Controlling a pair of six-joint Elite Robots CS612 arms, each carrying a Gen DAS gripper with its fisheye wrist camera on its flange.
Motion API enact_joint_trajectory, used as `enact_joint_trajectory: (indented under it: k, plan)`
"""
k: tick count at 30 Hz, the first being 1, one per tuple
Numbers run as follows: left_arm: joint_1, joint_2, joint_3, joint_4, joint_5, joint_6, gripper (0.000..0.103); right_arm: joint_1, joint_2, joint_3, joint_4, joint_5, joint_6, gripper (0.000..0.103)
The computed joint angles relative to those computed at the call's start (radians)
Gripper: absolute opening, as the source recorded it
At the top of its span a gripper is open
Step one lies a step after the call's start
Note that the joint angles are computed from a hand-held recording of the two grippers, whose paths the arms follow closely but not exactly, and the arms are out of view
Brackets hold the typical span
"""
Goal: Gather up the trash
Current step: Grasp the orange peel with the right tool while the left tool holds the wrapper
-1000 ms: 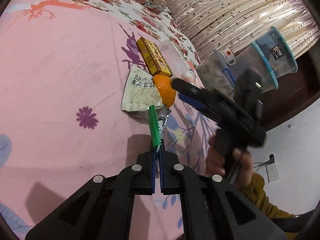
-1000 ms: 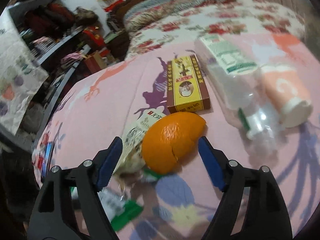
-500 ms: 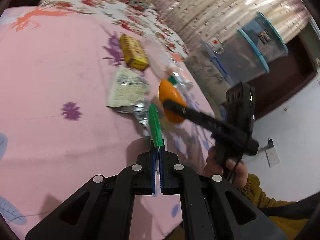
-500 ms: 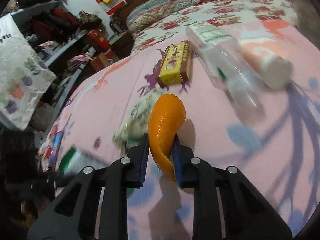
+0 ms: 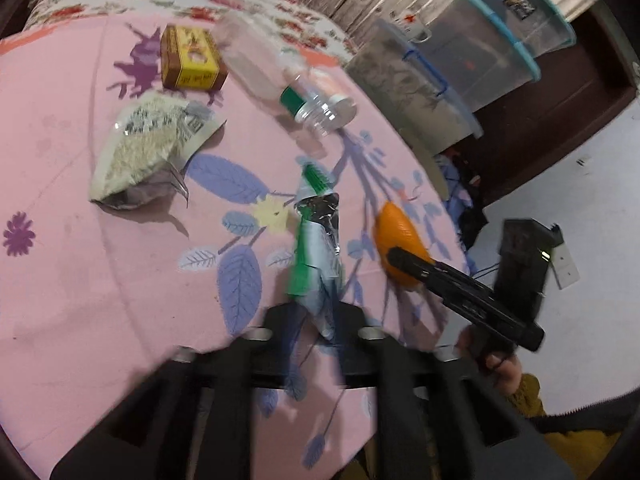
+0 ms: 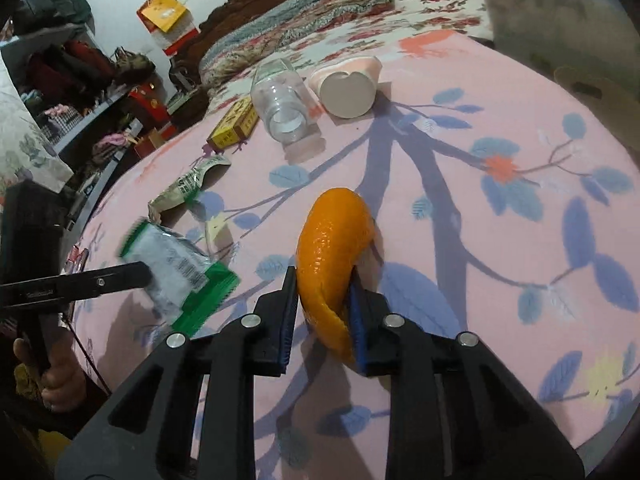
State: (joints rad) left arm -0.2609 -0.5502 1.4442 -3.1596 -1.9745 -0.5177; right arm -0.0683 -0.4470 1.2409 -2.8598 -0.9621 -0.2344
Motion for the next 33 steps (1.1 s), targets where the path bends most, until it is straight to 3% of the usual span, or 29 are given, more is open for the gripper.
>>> enact_joint_trajectory:
  k: [1, 6, 7, 8, 10, 13, 17, 20, 23, 24, 25, 27, 29, 33]
  plan:
    - [-0.001, 0.002, -0.005, 0.008, 0.011, -0.012, 0.045, 0.000, 0.000, 0.001, -0.005, -0.002, -0.004, 0.029]
    - [-0.007, 0.012, -0.033, 0.040, 0.020, -0.013, 0.045, -0.003, -0.004, 0.014, -0.028, -0.004, -0.025, 0.041]
    - [-0.009, 0.014, -0.039, 0.044, 0.022, -0.010, 0.041, -0.005, -0.004, 0.017, -0.040, -0.002, -0.018, 0.050]
    - [-0.011, 0.016, -0.046, 0.051, 0.023, -0.005, 0.026, -0.008, -0.005, 0.022, -0.059, 0.001, -0.008, 0.054]
    - [-0.011, 0.023, -0.061, 0.070, 0.002, 0.004, 0.008, -0.011, -0.005, 0.027, -0.086, 0.000, 0.003, 0.057]
    - [-0.015, 0.036, -0.089, 0.089, -0.014, 0.004, 0.003, -0.018, -0.002, 0.027, -0.107, -0.001, 0.014, 0.057]
    - [-0.023, 0.048, -0.127, 0.115, -0.030, 0.009, 0.003, -0.026, 0.005, 0.019, -0.092, 0.033, 0.008, 0.049]
    - [-0.030, 0.053, -0.149, 0.124, -0.032, 0.020, 0.003, -0.027, 0.001, 0.023, -0.088, 0.060, -0.004, 0.050]
    - [-0.037, 0.056, -0.168, 0.144, -0.020, 0.037, 0.003, -0.020, 0.000, 0.030, -0.097, 0.042, -0.042, 0.049]
    - [-0.039, 0.059, -0.179, 0.156, -0.022, 0.040, 0.002, -0.017, 0.001, 0.031, -0.101, 0.025, -0.052, 0.034]
    - [-0.042, 0.061, -0.187, 0.167, -0.018, 0.046, 0.002, -0.019, 0.003, 0.029, -0.101, 0.028, -0.056, 0.030]
    - [-0.046, 0.064, -0.203, 0.185, -0.018, 0.059, 0.002, -0.031, 0.009, 0.025, -0.115, 0.059, -0.020, 0.021]
    - [-0.050, 0.070, -0.228, 0.208, -0.020, 0.078, 0.002, -0.041, 0.015, 0.020, -0.156, 0.041, 0.025, 0.019]
    - [-0.060, 0.096, -0.313, 0.258, -0.037, 0.113, 0.002, -0.075, 0.035, -0.012, -0.187, 0.084, 0.130, 0.018]
